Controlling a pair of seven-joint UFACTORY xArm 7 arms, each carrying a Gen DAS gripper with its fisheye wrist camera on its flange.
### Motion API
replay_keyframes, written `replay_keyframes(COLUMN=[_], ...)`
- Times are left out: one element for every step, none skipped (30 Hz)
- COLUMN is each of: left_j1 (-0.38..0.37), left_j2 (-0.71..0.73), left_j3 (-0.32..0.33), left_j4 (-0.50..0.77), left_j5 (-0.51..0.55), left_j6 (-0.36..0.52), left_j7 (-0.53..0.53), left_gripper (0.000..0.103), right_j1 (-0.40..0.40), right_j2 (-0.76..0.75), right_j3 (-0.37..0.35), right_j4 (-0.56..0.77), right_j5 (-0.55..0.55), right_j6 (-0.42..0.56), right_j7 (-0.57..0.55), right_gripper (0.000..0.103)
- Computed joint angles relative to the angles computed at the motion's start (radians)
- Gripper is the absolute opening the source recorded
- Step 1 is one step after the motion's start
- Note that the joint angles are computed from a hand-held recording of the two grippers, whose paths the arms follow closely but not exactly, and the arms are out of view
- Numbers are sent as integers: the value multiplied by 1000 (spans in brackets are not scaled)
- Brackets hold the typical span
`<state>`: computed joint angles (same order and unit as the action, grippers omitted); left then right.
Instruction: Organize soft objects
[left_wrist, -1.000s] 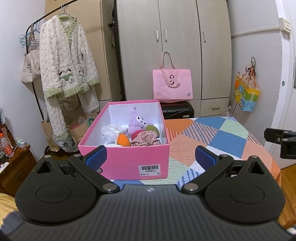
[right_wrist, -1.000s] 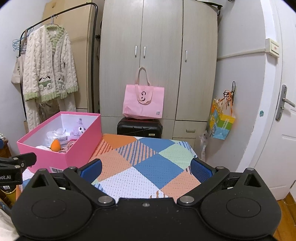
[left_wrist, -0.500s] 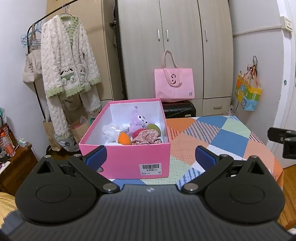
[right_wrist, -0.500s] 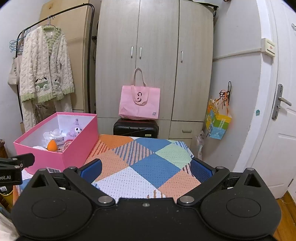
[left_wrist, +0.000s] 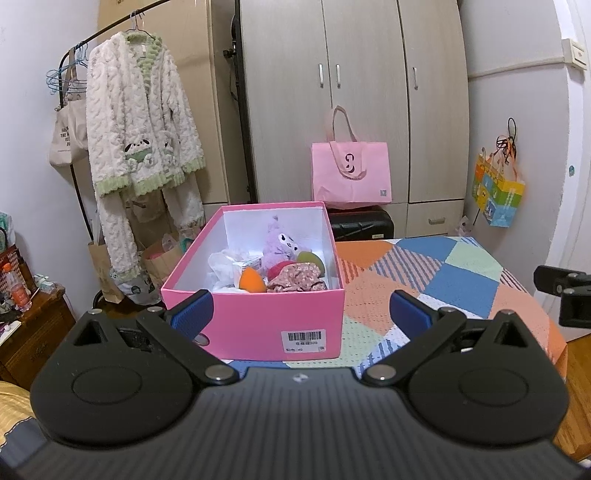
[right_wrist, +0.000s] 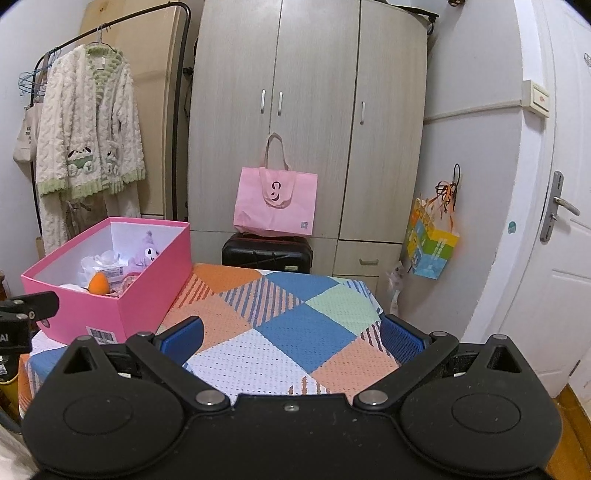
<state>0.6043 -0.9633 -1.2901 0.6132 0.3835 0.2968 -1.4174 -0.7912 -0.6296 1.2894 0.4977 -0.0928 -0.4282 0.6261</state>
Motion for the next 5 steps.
replay_keyframes(left_j1=[2, 3, 3, 3, 4], left_j2=[0, -1, 0, -1, -1], left_j3=[-2, -3, -3, -4, -4], left_j4=[2, 3, 3, 3, 3], left_j5=[-1, -1, -2, -2, -2], left_j6=[3, 4, 5, 5, 4], left_j7=[0, 0, 1, 0, 0], left_gripper=[103, 103, 103, 103, 103], right_j1=[0, -1, -2, -4, -6], right_j2=[-1, -2, -2, -2, -2], right_j3=[0, 2, 3, 4, 4], right_j4=[-2, -1, -1, 0, -1], right_j5=[1, 2, 1, 0, -1], right_j6=[0, 2, 2, 2, 0], right_j7=[1, 3, 4, 5, 5], right_gripper=[103, 103, 103, 103, 103])
